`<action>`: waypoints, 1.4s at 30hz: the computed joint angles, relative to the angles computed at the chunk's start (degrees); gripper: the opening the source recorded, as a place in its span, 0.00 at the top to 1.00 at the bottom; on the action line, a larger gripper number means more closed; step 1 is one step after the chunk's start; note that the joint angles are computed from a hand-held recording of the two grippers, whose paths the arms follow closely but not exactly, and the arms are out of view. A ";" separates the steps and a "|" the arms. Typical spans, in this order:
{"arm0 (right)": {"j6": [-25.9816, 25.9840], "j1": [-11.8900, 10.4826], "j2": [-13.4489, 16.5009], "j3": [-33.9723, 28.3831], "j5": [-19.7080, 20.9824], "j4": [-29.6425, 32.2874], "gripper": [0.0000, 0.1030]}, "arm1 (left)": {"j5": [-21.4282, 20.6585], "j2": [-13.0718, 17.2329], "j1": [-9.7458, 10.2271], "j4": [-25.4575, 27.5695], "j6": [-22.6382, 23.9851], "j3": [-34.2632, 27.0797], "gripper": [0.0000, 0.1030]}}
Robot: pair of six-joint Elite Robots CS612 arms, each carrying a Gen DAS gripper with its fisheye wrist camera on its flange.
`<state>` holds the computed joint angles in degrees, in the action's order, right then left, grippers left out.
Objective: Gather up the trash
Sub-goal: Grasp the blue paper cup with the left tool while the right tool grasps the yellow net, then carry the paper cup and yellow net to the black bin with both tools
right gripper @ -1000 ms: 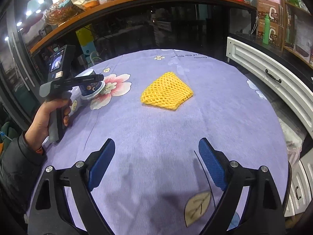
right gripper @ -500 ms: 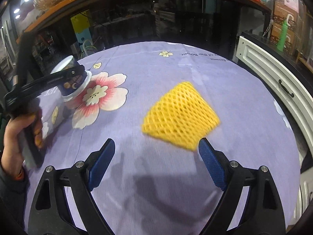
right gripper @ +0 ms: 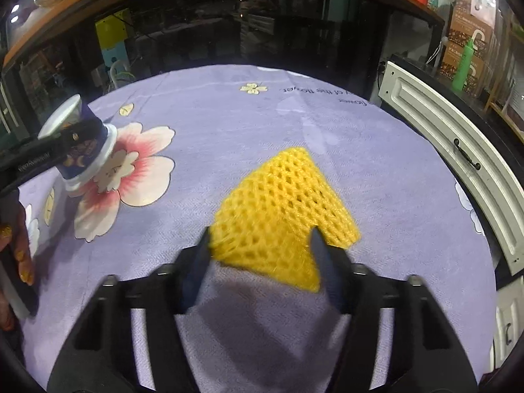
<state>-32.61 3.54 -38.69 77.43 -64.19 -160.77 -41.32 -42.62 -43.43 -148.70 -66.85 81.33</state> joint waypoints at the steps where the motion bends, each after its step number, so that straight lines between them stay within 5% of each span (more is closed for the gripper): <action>1: 0.45 -0.26 -0.05 -0.08 0.82 0.29 0.62 | -0.01 0.04 -0.02 0.04 0.03 -0.03 0.33; 6: 3.08 -1.56 -0.45 0.31 3.91 -0.11 0.74 | 0.08 0.23 -0.22 -0.20 1.01 -0.29 0.33; 15: 5.19 -5.25 -3.11 4.13 10.62 -1.72 0.74 | 1.18 0.63 -0.89 -0.56 3.46 -1.12 0.33; 26: 3.14 -11.11 -7.50 11.33 15.91 -5.94 0.74 | 3.52 2.22 -3.13 -2.97 12.35 -4.38 0.33; 42: 9.27 -20.22 -9.88 19.28 17.20 -14.08 0.74 | -4.37 8.30 -9.24 -12.22 29.71 -15.58 0.33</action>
